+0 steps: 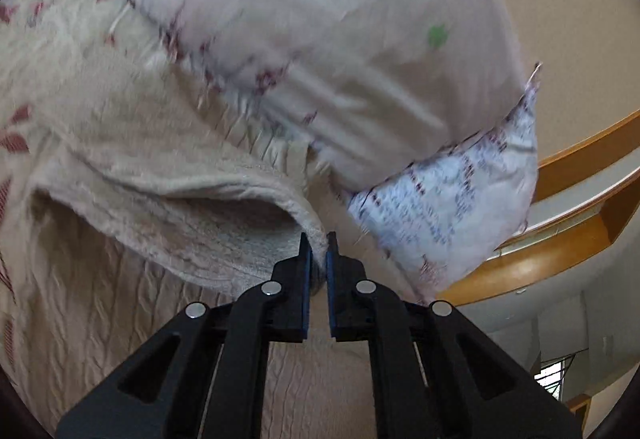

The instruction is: Fold small clothes

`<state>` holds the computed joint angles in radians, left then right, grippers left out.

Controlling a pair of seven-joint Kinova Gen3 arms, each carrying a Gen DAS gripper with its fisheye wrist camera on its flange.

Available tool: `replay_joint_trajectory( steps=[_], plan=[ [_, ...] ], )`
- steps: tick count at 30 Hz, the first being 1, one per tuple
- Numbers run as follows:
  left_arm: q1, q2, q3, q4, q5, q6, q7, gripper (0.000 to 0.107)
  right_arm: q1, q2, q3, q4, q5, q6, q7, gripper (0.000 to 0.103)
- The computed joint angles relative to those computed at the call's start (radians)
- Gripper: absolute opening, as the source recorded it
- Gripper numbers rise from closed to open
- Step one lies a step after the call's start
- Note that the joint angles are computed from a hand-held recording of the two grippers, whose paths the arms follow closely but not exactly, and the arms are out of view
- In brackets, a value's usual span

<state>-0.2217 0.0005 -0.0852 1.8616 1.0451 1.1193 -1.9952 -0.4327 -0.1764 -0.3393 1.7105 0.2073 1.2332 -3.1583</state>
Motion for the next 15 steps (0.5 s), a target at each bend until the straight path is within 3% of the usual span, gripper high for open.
replay_joint_trajectory(
  steps=[4,6,9,15],
  plan=[
    [0.023,0.047,0.016,0.036,-0.04,-0.015,0.048,0.011,0.003,-0.027,-0.016,0.016,-0.001,0.026,-0.035,0.087],
    [-0.003,0.064,0.014,0.044,-0.012,0.009,0.044,0.014,0.006,-0.038,-0.021,0.024,-0.004,0.033,-0.044,0.087],
    [-0.039,0.05,-0.004,0.052,0.015,0.019,0.044,0.033,0.014,-0.047,-0.021,0.035,-0.013,0.029,-0.039,0.087],
    [-0.109,0.053,-0.043,0.042,0.047,0.012,0.112,0.033,0.019,-0.048,-0.029,0.033,-0.02,0.021,-0.017,0.087]
  ],
)
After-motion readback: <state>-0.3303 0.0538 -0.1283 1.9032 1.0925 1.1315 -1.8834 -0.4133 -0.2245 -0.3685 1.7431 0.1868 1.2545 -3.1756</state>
